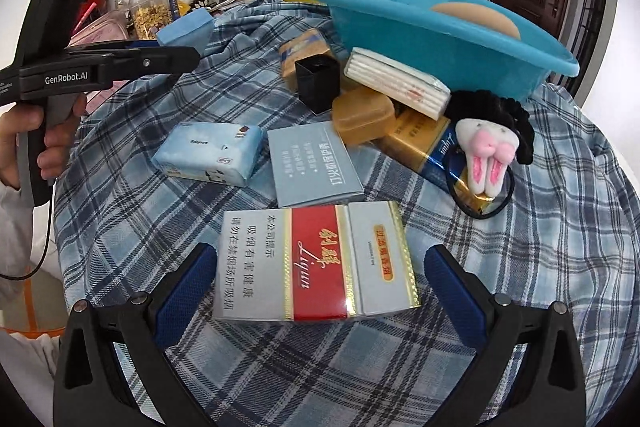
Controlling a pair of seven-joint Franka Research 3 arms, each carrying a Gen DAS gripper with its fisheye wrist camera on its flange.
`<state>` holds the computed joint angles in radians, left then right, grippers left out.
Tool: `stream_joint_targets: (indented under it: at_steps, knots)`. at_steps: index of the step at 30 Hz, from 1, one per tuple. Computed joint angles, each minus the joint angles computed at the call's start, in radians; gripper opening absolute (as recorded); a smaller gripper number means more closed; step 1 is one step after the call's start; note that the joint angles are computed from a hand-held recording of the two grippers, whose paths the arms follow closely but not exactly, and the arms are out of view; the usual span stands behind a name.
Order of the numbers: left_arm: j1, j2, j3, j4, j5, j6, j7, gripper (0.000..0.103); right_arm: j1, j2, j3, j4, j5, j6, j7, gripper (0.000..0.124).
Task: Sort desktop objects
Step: 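Lift the blue packet with the left tool while the right tool grasps the Liqun box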
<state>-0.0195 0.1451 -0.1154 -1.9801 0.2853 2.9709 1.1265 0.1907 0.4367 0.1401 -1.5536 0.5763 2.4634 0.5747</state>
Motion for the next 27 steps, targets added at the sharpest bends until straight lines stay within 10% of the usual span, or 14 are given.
stream_joint_targets:
  at_steps: [15, 27]
  knots:
    - [0.003, 0.007, -0.006, -0.005, -0.026, 0.002, 0.017, 0.075, 0.018, -0.021, -0.006, -0.041, -0.053, 0.033, 0.003, 0.088]
    - [-0.003, -0.01, 0.003, -0.009, 0.003, 0.034, 0.005, 0.075, -0.018, -0.105, 0.033, -0.103, 0.15, 0.15, -0.113, 0.088]
